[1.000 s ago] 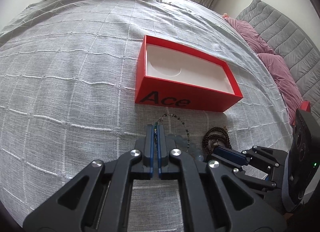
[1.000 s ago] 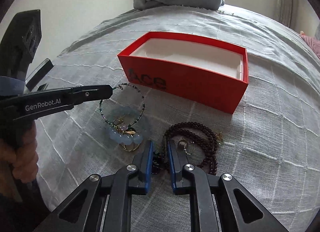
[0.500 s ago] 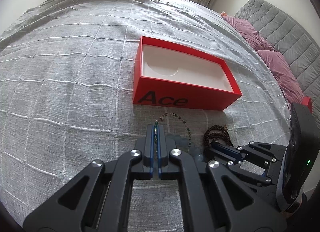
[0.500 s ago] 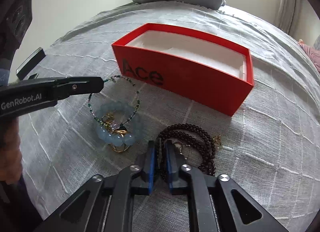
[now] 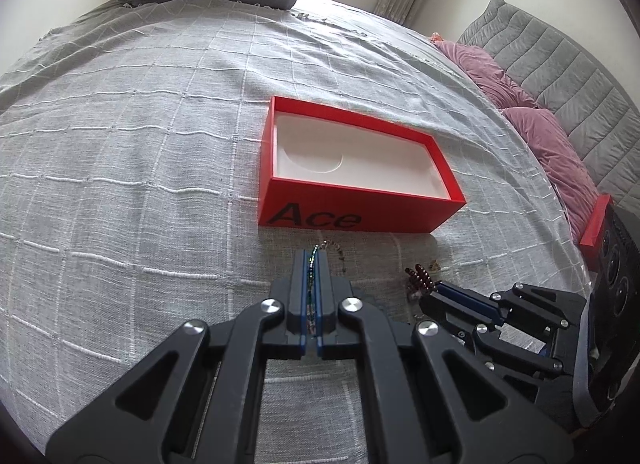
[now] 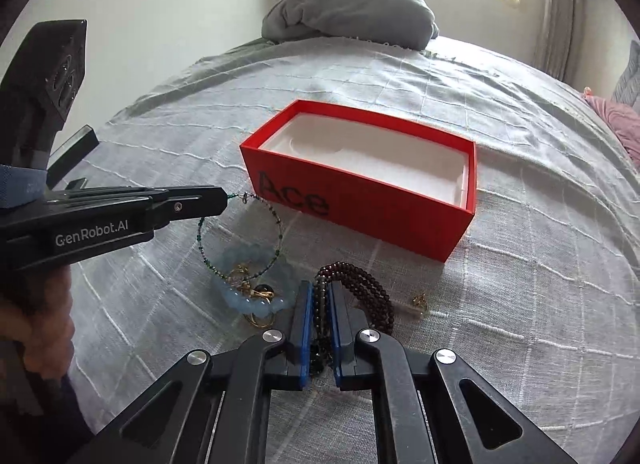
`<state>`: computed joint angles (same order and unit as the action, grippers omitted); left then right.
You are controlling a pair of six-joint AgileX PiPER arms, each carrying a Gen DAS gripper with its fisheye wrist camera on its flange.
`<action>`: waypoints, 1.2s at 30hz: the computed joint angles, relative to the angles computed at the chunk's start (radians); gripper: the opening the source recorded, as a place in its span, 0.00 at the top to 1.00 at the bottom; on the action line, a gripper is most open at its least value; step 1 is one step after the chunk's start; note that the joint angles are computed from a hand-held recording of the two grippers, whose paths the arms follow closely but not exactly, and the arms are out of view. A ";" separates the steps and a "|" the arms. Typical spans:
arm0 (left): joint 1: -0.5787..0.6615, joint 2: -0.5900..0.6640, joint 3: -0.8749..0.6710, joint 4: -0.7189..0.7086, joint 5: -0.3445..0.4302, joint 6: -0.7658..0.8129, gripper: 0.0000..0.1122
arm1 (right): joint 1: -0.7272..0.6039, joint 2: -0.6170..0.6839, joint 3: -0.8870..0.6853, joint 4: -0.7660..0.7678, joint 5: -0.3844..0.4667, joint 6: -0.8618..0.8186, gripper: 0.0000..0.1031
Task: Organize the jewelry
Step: 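Lift the necklace with the left tool while the right tool lifts the dark-red bracelet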
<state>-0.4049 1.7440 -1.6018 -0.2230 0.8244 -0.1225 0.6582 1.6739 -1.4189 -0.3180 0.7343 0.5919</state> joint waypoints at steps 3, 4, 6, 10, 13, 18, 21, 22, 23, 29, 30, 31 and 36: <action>-0.006 -0.008 -0.004 -0.007 -0.008 0.012 0.97 | -0.005 -0.021 0.013 0.001 -0.010 0.002 0.92; -0.009 -0.010 -0.006 -0.009 -0.012 0.015 0.97 | -0.006 -0.027 0.014 0.000 -0.011 0.004 0.92; -0.011 -0.012 -0.013 -0.017 -0.015 0.025 0.97 | -0.006 -0.039 0.018 -0.007 -0.013 0.010 0.92; -0.015 -0.012 -0.033 -0.016 -0.018 0.038 0.97 | -0.006 -0.048 0.012 -0.023 -0.013 0.025 0.92; -0.009 -0.005 -0.054 -0.030 -0.013 0.051 0.97 | -0.001 -0.058 0.010 -0.039 -0.014 0.045 0.92; 0.000 0.017 -0.103 -0.050 -0.008 0.072 0.97 | -0.017 -0.068 -0.011 -0.034 -0.025 0.030 0.92; 0.011 0.035 -0.141 -0.069 -0.008 0.087 0.97 | -0.064 -0.082 -0.021 0.061 -0.064 -0.047 0.92; 0.014 0.042 -0.153 -0.073 -0.010 0.090 0.97 | -0.083 -0.088 -0.024 0.099 -0.079 -0.080 0.92; 0.019 0.052 -0.171 -0.083 -0.007 0.097 0.97 | -0.104 -0.092 -0.029 0.139 -0.091 -0.114 0.92; 0.046 0.128 -0.285 -0.199 0.041 0.148 0.97 | -0.244 -0.080 -0.052 0.497 -0.141 -0.381 0.92; 0.046 0.137 -0.302 -0.207 0.049 0.149 0.97 | -0.265 -0.071 -0.060 0.551 -0.137 -0.414 0.92; 0.047 0.146 -0.317 -0.219 0.056 0.155 0.97 | -0.284 -0.061 -0.072 0.599 -0.133 -0.442 0.92; 0.048 0.187 -0.389 -0.257 0.065 0.177 0.97 | -0.310 -0.020 -0.134 0.604 -0.131 -0.425 0.92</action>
